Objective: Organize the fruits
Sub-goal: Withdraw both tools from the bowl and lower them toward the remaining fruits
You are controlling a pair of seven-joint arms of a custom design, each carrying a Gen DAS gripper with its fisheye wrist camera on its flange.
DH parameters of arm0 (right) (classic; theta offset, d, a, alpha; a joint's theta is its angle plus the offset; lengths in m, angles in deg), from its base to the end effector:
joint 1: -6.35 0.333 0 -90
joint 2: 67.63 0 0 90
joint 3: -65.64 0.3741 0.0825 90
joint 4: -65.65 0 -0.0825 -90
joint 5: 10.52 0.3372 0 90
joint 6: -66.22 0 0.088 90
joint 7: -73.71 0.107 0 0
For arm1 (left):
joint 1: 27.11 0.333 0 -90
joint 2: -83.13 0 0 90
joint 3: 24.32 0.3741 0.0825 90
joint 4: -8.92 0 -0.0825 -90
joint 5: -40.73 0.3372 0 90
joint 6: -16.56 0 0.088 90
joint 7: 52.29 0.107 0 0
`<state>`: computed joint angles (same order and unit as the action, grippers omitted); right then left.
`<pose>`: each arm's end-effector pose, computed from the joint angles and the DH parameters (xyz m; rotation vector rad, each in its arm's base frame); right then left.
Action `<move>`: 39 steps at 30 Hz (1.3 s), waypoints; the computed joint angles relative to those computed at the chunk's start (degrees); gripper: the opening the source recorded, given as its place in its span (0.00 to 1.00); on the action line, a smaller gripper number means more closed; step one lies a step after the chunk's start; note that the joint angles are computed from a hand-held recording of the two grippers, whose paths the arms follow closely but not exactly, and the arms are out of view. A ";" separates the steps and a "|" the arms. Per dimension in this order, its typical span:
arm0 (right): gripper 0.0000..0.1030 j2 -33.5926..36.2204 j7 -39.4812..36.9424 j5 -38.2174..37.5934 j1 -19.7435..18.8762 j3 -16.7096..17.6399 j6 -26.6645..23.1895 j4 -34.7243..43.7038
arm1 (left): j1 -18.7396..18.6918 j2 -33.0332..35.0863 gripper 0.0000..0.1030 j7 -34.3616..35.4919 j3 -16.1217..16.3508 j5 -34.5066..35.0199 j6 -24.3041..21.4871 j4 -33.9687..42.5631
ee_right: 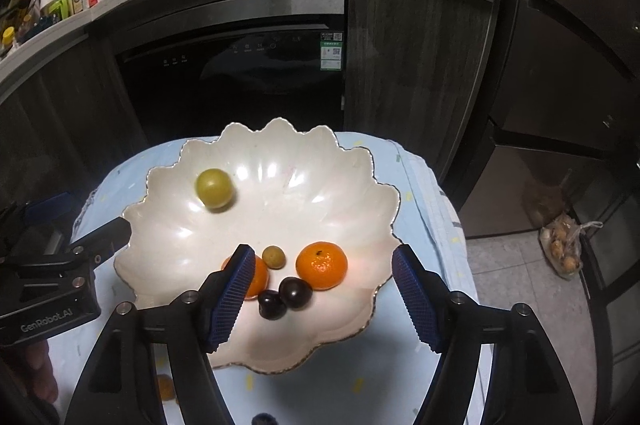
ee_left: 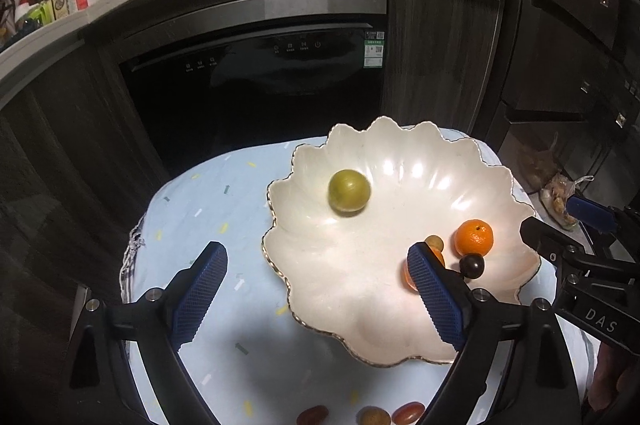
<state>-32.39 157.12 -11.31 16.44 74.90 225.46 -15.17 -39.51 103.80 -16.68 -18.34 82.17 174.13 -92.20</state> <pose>0.7276 0.2158 0.5031 -2.0405 1.3566 -0.5435 0.6590 -0.1119 0.5025 -1.9196 1.5241 -0.5635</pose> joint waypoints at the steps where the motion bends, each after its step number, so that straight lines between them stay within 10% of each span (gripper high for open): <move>1: 0.70 -0.34 -0.05 0.09 -0.09 0.09 0.31 -0.46 | -0.29 -0.36 0.90 -0.46 0.24 0.47 0.05 -0.30; 39: 0.70 -11.13 -7.59 5.43 -6.05 6.65 10.83 -20.02 | 3.38 -10.89 0.85 -15.28 -6.89 14.92 0.48 -12.75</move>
